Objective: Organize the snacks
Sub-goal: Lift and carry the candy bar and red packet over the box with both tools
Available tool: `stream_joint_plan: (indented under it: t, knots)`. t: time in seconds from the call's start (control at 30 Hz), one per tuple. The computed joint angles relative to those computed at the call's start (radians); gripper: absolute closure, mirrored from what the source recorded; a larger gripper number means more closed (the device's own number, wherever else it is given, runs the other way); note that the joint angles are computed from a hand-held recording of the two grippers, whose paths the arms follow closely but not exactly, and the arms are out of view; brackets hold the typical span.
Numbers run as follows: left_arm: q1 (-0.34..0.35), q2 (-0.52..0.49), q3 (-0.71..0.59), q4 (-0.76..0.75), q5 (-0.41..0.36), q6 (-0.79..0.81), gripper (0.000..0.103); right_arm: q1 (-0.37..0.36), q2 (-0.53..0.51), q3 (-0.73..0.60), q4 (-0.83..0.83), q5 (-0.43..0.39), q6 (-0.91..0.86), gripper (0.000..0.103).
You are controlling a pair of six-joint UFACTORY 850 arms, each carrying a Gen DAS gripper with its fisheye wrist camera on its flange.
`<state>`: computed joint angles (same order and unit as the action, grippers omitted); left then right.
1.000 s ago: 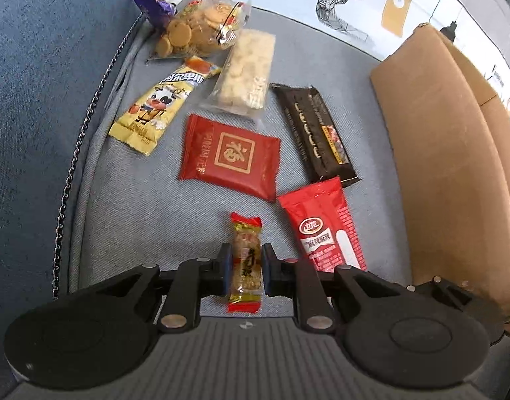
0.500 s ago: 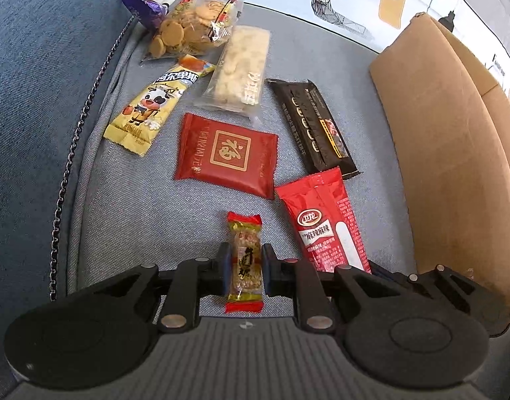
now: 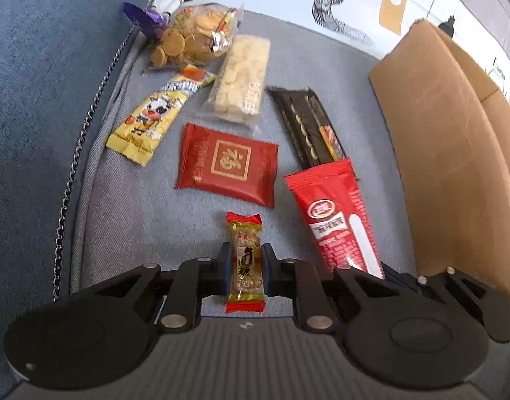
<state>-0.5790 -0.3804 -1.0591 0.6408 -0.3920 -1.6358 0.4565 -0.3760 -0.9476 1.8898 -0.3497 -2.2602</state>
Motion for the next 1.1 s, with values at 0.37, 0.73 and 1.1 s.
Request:
stream_joint_plan:
  t: [0.37,0.73,1.1]
  knots:
    - [-0.064,0.060,0.027,0.417,-0.085,-0.458,0.085,-0.015,0.086,0.079,0.305,-0.081,-0.299,0.068]
    - [-0.106,0.062,0.007,0.662,-0.213,-0.703,0.085,-0.117,0.181,0.030,0.260,-0.164,-0.279,0.068]
    - [-0.141,-0.008,-0.091,0.850,-0.322,-0.839,0.085,-0.291,0.082,-0.075,0.351,-0.168,-0.288,0.068]
